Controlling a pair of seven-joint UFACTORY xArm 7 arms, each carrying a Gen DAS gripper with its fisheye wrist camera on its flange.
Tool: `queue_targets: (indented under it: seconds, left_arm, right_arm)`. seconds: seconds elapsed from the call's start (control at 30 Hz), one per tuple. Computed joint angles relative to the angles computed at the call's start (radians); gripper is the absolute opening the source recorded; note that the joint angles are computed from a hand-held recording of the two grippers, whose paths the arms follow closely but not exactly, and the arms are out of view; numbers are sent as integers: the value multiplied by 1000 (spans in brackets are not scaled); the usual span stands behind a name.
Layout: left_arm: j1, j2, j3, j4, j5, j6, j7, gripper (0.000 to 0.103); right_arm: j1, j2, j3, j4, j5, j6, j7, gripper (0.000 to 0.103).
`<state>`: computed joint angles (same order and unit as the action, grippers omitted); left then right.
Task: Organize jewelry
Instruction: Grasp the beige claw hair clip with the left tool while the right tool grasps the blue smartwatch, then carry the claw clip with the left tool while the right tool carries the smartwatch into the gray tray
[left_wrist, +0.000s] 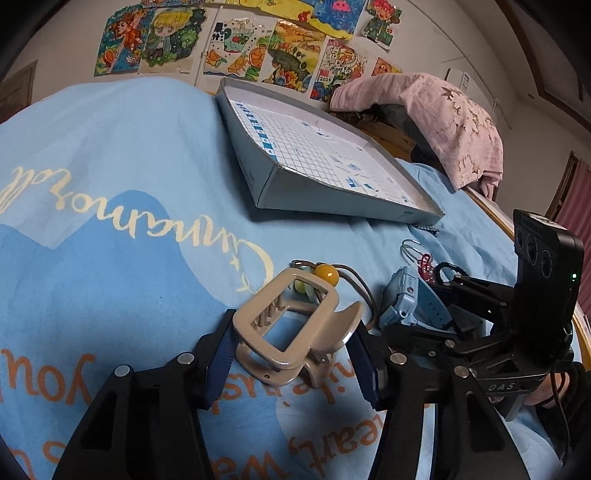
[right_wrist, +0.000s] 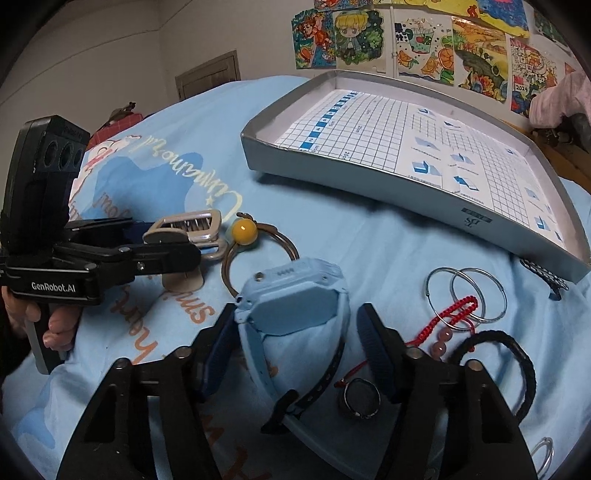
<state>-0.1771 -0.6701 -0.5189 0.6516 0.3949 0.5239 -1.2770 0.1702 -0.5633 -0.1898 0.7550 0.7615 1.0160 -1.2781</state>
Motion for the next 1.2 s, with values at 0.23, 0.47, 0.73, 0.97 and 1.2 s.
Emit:
queue_targets:
  seconds: [0.23, 0.47, 0.73, 0.97, 1.2]
  left_arm:
    - [10, -46, -42, -14, 19, -4, -38, 54]
    - [34, -104, -80, 26, 35, 71, -63, 54]
    - [144, -39, -39, 174, 68, 59, -19, 54]
    - [254, 162, -41, 306, 176, -15, -15, 54]
    - [226, 295, 7, 340, 269, -37, -100, 54]
  right_arm:
    - [9, -53, -16, -32, 28, -17, -20, 54]
    - [16, -90, -78, -23, 98, 4, -58, 54]
    - [9, -2, -75, 143, 146, 16, -5, 54]
    - [11, 183, -20, 344, 208, -86, 34, 53]
    - [-40, 347, 62, 467, 220, -155, 110, 53]
